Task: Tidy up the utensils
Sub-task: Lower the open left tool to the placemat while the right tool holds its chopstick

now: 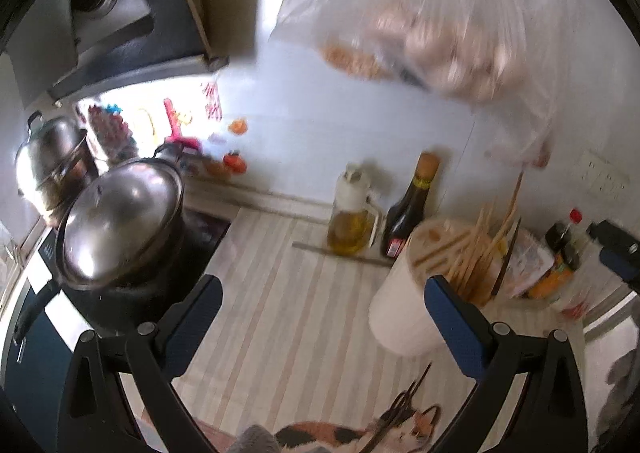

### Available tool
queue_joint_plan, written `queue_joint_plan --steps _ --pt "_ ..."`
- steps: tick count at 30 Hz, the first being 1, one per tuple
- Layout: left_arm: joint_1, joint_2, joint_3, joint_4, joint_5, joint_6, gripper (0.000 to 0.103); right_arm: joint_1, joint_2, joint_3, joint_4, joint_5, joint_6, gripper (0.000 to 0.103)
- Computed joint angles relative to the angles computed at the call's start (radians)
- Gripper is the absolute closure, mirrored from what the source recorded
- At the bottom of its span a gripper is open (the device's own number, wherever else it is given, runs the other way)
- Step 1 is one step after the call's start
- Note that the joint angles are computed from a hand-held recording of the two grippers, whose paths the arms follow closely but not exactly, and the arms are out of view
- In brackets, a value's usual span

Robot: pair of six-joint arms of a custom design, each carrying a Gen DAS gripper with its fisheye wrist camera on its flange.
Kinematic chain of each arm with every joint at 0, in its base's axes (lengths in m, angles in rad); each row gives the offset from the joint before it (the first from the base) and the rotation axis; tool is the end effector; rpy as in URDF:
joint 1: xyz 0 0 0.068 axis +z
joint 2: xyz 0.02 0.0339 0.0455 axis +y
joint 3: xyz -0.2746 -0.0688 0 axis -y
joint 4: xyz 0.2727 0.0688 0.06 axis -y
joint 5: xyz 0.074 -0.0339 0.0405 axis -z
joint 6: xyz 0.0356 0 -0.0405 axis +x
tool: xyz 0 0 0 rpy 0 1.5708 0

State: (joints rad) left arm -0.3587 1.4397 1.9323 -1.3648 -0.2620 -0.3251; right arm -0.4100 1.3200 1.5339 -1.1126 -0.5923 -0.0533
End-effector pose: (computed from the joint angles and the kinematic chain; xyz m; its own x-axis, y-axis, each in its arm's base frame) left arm 0.2520 -0.0846 0.4846 -0.7379 -0.0528 -0.6728 -0.0555 0.9983 -0.0175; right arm 0.2556 -0.0894 0.4150 -0.7173 0.2636 -0.6450 -0.0263 0.9148 0.4031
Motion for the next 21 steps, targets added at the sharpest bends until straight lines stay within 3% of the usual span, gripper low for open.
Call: queue_joint_plan --steps 8,13,14,17,21 --pt "0.051 -0.219 -0.397 0.133 0.044 0.062 0.000 -0.042 -0.176 -0.291 -0.038 0.049 0.020 0.002" --pt "0.152 -0.290 -0.593 0.186 0.103 0.197 0.000 0.057 -0.254 -0.532 0.022 0.185 0.142 0.003" --pt "0.177 -0.287 -0.622 0.184 0.120 0.239 0.000 0.066 -0.266 -0.576 0.033 0.193 0.176 0.009" --pt "0.249 -0.274 -0.653 0.169 0.177 0.331 0.000 0.017 -0.272 -0.652 0.064 0.120 0.254 0.032" --pt "0.284 -0.229 -0.568 0.172 0.199 0.366 0.000 -0.136 -0.266 -0.617 0.123 -0.043 0.320 0.033"
